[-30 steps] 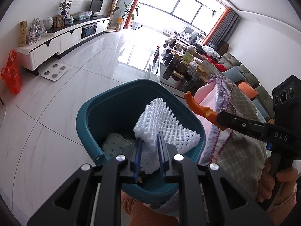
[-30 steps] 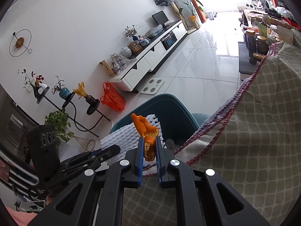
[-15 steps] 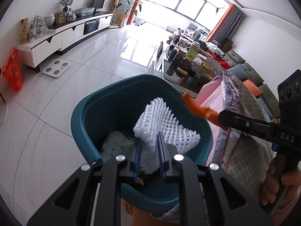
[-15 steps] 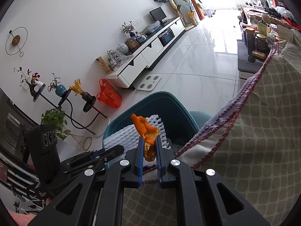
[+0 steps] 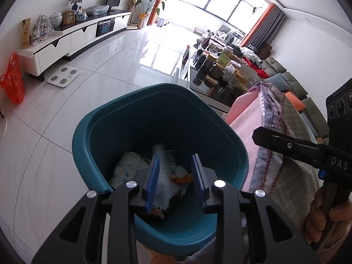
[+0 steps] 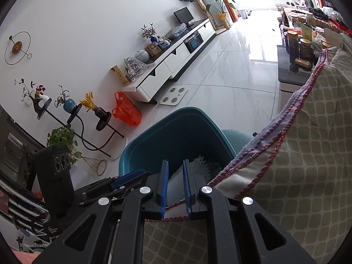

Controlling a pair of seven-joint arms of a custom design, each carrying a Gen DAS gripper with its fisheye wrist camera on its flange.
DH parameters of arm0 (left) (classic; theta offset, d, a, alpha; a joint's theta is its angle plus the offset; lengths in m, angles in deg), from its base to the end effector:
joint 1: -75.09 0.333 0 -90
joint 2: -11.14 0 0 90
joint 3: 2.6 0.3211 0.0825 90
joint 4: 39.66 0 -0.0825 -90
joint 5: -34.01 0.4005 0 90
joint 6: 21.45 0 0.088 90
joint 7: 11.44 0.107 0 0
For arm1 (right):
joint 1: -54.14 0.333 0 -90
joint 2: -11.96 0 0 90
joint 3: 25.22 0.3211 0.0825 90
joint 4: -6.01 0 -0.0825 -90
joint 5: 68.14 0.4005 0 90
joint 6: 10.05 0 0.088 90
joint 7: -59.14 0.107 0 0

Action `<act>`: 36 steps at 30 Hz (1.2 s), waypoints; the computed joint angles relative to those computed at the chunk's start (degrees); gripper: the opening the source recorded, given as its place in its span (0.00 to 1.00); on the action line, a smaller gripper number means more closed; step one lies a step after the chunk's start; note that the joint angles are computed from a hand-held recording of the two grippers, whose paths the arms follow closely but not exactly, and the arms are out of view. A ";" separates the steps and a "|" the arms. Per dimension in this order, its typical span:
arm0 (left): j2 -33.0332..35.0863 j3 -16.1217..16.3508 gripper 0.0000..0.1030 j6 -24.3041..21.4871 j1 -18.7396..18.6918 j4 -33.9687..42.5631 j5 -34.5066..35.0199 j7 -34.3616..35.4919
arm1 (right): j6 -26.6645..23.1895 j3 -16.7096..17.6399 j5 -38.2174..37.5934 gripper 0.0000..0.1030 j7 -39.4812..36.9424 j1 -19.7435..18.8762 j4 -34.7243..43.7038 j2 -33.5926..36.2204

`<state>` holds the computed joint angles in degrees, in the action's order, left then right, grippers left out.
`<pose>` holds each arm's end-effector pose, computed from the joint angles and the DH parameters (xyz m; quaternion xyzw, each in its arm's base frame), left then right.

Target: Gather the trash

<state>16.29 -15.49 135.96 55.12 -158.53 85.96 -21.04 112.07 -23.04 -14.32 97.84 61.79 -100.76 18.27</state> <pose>0.4989 -0.3568 0.4380 -0.7783 0.5029 -0.3421 0.1559 0.6137 0.1414 0.4869 -0.8077 0.4247 0.1019 0.3961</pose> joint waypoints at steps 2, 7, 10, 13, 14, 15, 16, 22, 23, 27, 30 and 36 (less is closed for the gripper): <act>-0.27 -0.05 0.35 -0.51 -0.30 0.09 1.23 -0.70 | -0.18 -0.12 0.68 0.20 -0.51 -0.26 -0.11 -0.02; -1.88 -1.01 0.53 -3.99 -1.19 0.33 5.34 -2.72 | -0.50 -0.53 2.58 0.34 -2.21 -0.85 -1.67 -1.28; -2.73 -1.90 0.64 -6.36 -1.62 0.51 6.87 -3.26 | -0.22 -0.89 3.20 0.42 -3.49 -1.02 -2.96 -2.48; -3.53 -2.64 0.80 -8.07 -1.93 0.50 7.90 -3.84 | 0.51 -1.39 3.83 0.50 -4.85 -1.10 -4.39 -3.89; -3.88 -2.91 0.88 -8.79 -2.07 0.43 8.37 -4.32 | 0.74 -1.63 4.41 0.52 -5.62 -1.22 -5.19 -4.71; -4.31 -3.14 0.91 -9.41 -2.15 0.15 8.85 -4.91 | 1.00 -1.86 4.78 0.58 -6.13 -1.26 -5.63 -5.13; -4.68 -3.50 0.94 -10.41 -2.35 0.06 9.53 -5.67 | 1.41 -2.09 5.21 0.64 -6.79 -1.31 -6.34 -5.79; -6.01 -5.24 0.96 -13.51 -3.11 0.01 11.14 -5.29 | 3.46 -4.04 8.22 0.85 -12.34 -1.66 -12.03 -11.49; -5.84 -5.56 0.96 -14.26 -3.39 0.44 11.57 -5.21 | 3.95 -4.36 8.57 0.86 -12.92 -1.60 -12.78 -12.20; -4.73 -6.45 0.96 -17.17 -4.92 2.67 14.23 -5.58 | 6.67 -6.39 10.82 0.93 -16.17 -2.00 -18.01 -17.05; -2.93 -6.80 0.96 -18.59 -6.52 4.94 17.35 -6.97 | 11.08 -7.89 13.74 0.97 -19.53 -2.19 -22.62 -21.54; 2.15 -6.34 0.96 -21.55 -10.90 11.94 24.14 -6.36 | 21.82 -10.95 18.52 0.96 -25.52 -2.60 -29.75 -28.87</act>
<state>18.44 -21.83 114.41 44.22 -146.59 110.11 -27.40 133.89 -33.99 4.20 72.32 59.19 -130.50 -10.60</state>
